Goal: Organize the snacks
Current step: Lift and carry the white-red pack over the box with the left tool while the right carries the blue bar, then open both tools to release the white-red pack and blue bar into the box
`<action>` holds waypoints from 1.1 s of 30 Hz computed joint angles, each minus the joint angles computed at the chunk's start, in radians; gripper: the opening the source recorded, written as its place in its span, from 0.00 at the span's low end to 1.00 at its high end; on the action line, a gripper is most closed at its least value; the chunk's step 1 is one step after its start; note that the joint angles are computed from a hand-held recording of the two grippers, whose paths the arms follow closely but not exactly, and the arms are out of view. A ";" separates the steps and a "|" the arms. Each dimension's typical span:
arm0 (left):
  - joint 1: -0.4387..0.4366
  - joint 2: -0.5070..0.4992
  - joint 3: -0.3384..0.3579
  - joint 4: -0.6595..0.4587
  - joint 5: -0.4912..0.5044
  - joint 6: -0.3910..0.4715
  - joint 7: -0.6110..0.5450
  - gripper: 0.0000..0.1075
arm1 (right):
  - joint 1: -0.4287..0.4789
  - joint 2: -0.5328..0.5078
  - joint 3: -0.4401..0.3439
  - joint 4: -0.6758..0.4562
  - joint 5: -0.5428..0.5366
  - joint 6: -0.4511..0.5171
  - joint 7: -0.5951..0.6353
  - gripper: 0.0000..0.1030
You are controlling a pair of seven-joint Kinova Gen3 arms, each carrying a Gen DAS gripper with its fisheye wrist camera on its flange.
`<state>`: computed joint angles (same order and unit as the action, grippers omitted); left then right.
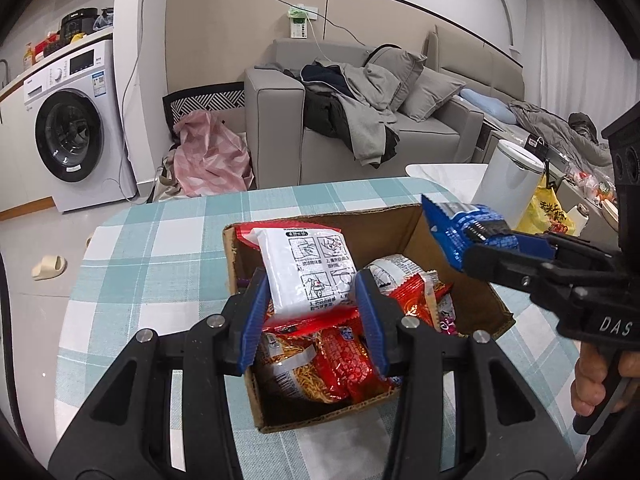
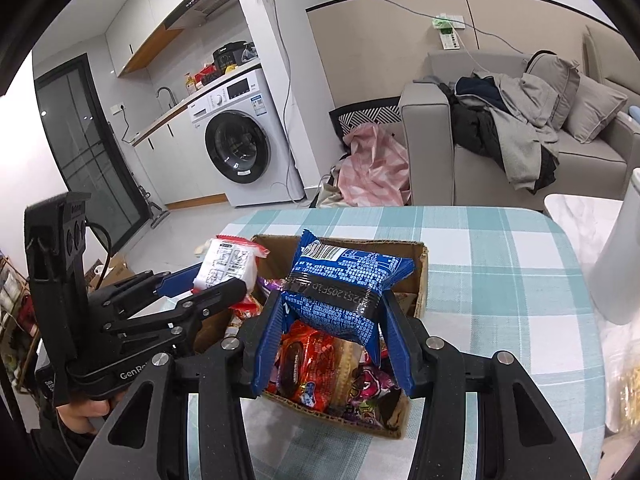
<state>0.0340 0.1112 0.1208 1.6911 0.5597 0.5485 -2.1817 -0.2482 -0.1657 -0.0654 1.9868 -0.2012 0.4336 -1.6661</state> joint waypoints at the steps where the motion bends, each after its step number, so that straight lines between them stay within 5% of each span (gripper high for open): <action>1: 0.004 0.008 0.001 -0.004 -0.005 -0.001 0.005 0.38 | -0.004 0.009 0.004 0.000 -0.004 -0.003 0.008 0.47; 23: 0.049 0.098 0.042 -0.027 -0.156 -0.037 0.137 0.39 | 0.037 0.138 0.011 -0.019 -0.151 -0.017 0.177 0.50; 27: 0.041 0.086 0.050 -0.018 -0.157 -0.043 0.128 0.53 | 0.040 0.119 0.001 -0.015 -0.135 -0.017 0.172 0.56; 29: 0.041 0.066 0.048 0.001 -0.153 -0.058 0.127 0.78 | 0.038 0.093 0.002 0.005 -0.133 -0.032 0.175 0.66; 33: 0.016 0.033 0.050 0.035 -0.090 -0.075 0.079 0.82 | 0.040 0.044 -0.008 0.035 -0.074 -0.057 0.119 0.77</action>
